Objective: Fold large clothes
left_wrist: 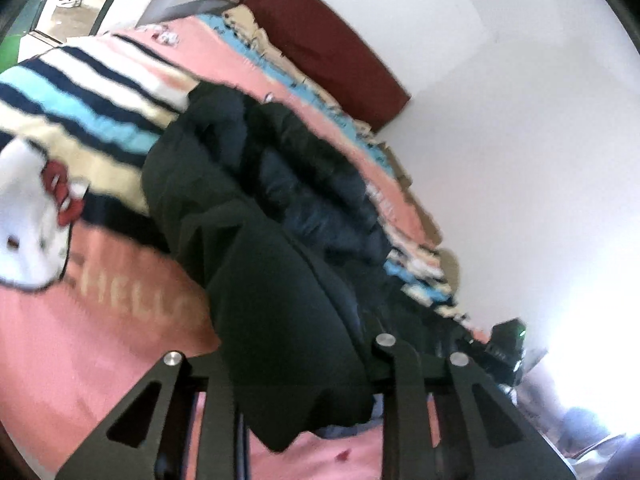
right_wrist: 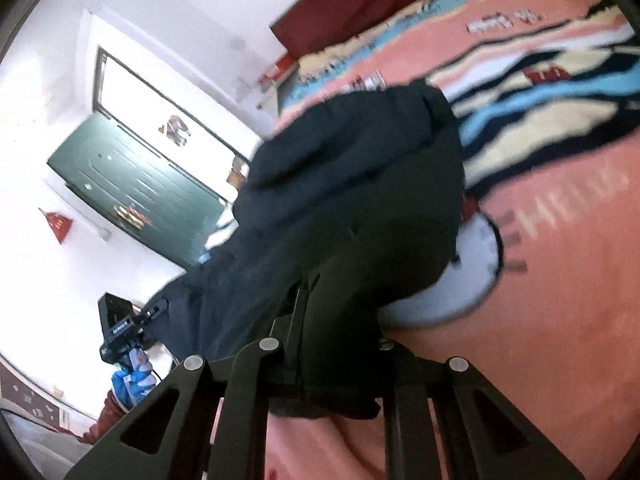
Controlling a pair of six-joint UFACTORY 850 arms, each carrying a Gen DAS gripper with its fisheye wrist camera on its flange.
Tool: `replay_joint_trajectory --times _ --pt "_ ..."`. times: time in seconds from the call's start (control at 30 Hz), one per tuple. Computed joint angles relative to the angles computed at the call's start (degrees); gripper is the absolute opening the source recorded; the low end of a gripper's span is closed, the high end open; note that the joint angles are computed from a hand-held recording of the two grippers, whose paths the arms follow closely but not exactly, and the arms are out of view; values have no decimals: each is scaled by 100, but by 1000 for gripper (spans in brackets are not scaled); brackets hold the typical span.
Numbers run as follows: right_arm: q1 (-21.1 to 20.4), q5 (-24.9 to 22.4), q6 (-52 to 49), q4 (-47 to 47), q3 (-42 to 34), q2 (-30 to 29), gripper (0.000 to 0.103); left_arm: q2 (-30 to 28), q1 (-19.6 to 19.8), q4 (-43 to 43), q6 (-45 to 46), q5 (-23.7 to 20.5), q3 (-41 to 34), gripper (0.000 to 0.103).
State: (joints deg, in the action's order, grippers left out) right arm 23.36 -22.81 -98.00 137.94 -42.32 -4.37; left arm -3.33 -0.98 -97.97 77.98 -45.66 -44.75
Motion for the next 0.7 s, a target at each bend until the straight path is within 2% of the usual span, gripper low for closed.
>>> replay_joint_trajectory --times 0.17,0.33,0.57,0.7 --pt "-324 -485 -146 354 -250 -8 14 -298 157 -263 -285 -475 -568 22" --pt "-684 -1001 167 380 -656 -326 14 -771 151 -376 -610 -629 -1300 22" --pt "-1077 -1578 903 366 -1596 -1196 14 -1662 7 -468 -1171 -595 -2593 22" --pt "-1197 -1579 1295 421 -2269 -1744 14 -2215 -98 -449 -1549 -366 -3400 22"
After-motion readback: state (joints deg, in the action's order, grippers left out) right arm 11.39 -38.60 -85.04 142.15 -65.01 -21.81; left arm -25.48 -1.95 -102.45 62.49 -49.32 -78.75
